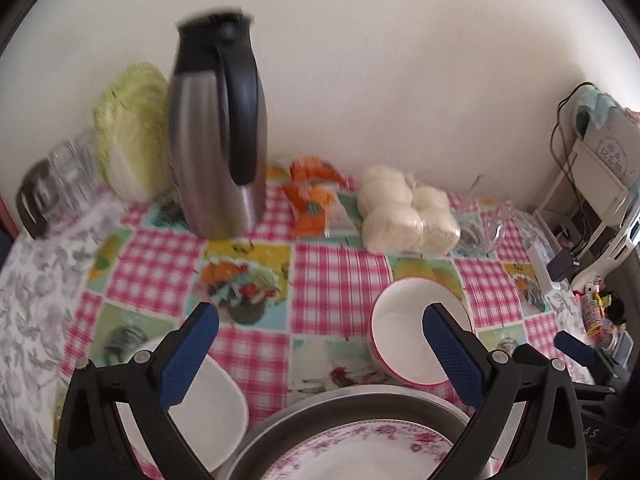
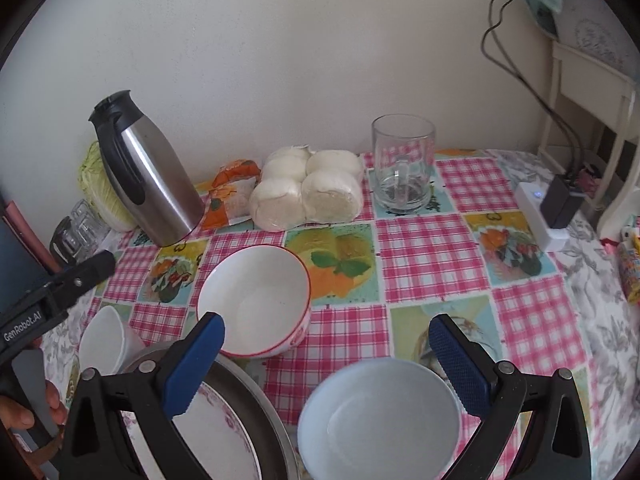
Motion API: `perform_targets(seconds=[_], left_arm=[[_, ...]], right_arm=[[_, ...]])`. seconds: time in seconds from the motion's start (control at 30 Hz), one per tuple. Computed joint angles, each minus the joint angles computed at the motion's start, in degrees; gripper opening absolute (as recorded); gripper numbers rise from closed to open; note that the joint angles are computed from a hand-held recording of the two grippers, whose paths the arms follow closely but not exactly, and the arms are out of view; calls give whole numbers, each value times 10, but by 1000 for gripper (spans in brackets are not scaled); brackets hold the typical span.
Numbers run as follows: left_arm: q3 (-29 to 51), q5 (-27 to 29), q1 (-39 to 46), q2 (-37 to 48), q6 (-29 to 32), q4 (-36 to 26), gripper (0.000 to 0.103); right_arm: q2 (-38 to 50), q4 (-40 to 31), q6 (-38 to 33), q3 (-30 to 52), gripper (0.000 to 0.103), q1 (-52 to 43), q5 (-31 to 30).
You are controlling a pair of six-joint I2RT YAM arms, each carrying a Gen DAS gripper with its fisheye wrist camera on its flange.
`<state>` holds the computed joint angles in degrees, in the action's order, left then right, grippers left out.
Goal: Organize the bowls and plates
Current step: 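Close the right tool on the red-rimmed bowl's rim and lift it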
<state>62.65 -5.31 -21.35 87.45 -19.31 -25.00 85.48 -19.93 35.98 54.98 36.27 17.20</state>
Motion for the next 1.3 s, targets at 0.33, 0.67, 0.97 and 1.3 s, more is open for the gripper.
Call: perform_targets(seconds=[0.33, 0.67, 0.97, 1.3], left_arm=[[123, 53, -4, 166, -8, -77, 76], [180, 110, -4, 262, -10, -102, 26], [216, 97, -30, 298, -14, -109, 8], [167, 86, -40, 227, -11, -76, 8]], right_arm=[[143, -47, -37, 120, 58, -50, -86], [230, -67, -45, 177, 15, -72, -135], [261, -50, -48, 184, 13, -66, -138], [211, -35, -45, 149, 10, -65, -109]])
